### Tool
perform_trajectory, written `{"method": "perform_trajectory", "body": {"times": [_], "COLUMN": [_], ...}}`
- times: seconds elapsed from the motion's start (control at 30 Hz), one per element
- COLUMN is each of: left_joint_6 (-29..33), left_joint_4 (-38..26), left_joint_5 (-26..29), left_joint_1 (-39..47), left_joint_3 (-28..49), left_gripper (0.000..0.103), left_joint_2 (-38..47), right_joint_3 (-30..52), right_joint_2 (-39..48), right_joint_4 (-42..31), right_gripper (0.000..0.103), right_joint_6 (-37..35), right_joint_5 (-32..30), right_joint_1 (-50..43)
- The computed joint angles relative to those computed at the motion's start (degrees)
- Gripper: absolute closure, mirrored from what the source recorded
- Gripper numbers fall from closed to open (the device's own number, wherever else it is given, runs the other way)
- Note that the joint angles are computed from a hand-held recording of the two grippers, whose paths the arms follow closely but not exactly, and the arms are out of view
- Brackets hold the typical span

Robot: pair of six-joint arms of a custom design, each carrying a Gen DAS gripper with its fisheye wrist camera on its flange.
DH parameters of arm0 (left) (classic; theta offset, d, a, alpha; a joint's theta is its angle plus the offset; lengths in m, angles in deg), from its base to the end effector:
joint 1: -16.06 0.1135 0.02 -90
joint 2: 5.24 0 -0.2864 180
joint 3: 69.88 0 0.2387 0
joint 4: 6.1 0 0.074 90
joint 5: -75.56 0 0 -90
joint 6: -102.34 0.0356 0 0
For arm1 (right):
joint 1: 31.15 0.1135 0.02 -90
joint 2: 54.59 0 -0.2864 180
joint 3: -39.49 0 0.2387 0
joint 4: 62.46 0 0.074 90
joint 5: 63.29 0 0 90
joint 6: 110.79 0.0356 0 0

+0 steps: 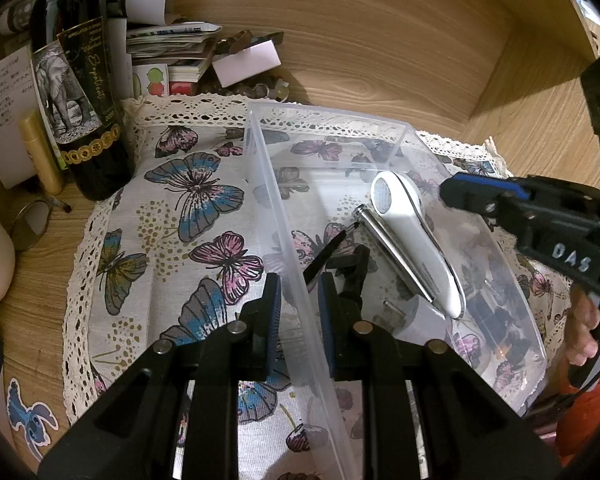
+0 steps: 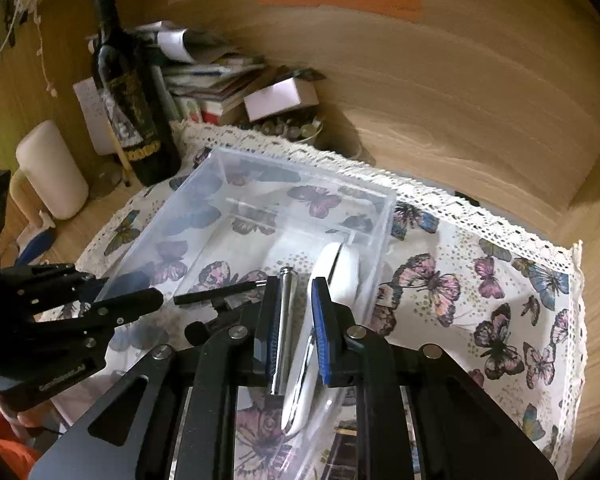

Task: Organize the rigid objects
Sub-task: 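Grasp the keys by the ring with the right gripper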

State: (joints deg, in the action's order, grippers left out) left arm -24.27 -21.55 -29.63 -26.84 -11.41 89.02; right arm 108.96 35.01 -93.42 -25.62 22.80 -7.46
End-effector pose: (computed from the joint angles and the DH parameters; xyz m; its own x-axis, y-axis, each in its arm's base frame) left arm 0.2281 -0.1992 0.1750 -0.7786 -0.0621 -0.6244 0.0902 0.9737 -0.2094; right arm 0.2837 0.1271 0.2325 -0.6730 -0.3870 -0.6303 -0.4985 0.8669 0.0000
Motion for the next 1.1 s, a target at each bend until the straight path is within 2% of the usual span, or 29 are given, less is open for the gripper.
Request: {"method": "perform_trajectory", "body": {"times": [0.13, 0.27, 0.47, 0.6, 1.1], "left_joint_6": [-0.1, -0.2, -0.1, -0.2, -0.4], "left_joint_4": [-0.1, 0.0, -0.1, -0.1, -0.4], "left_joint_5": [-0.1, -0.1, -0.1, -0.4, -0.8], "left_joint_1": [-0.1, -0.1, -0.1, -0.3, -0.7], "left_joint_3": [0.0, 0.0, 0.0, 0.0, 0.1], "left_gripper": [0.084, 0.084, 0.084, 0.084, 0.084], "left_joint_2": [0.0, 0.0, 0.0, 0.0, 0.2], "right_joint_3": [-0.5, -2.3, -4.6, -6.3, -12.0], "right_joint_2": [-2.5, -6.0, -9.2, -9.1, 0.4], "right_joint_4": [-0.8, -0.6, -1.2, -0.9, 0.9], "right_gripper": [0.087, 0.075, 0.071, 0.062, 0.062], "right_joint_6": [0.3, 0.5, 0.5, 0.2, -0.9], "right_joint_5": [-0.3, 0.4, 0.6, 1.2, -0.2], "right_joint_1": [-2.2, -5.5, -11.4, -14.0, -14.7]}}
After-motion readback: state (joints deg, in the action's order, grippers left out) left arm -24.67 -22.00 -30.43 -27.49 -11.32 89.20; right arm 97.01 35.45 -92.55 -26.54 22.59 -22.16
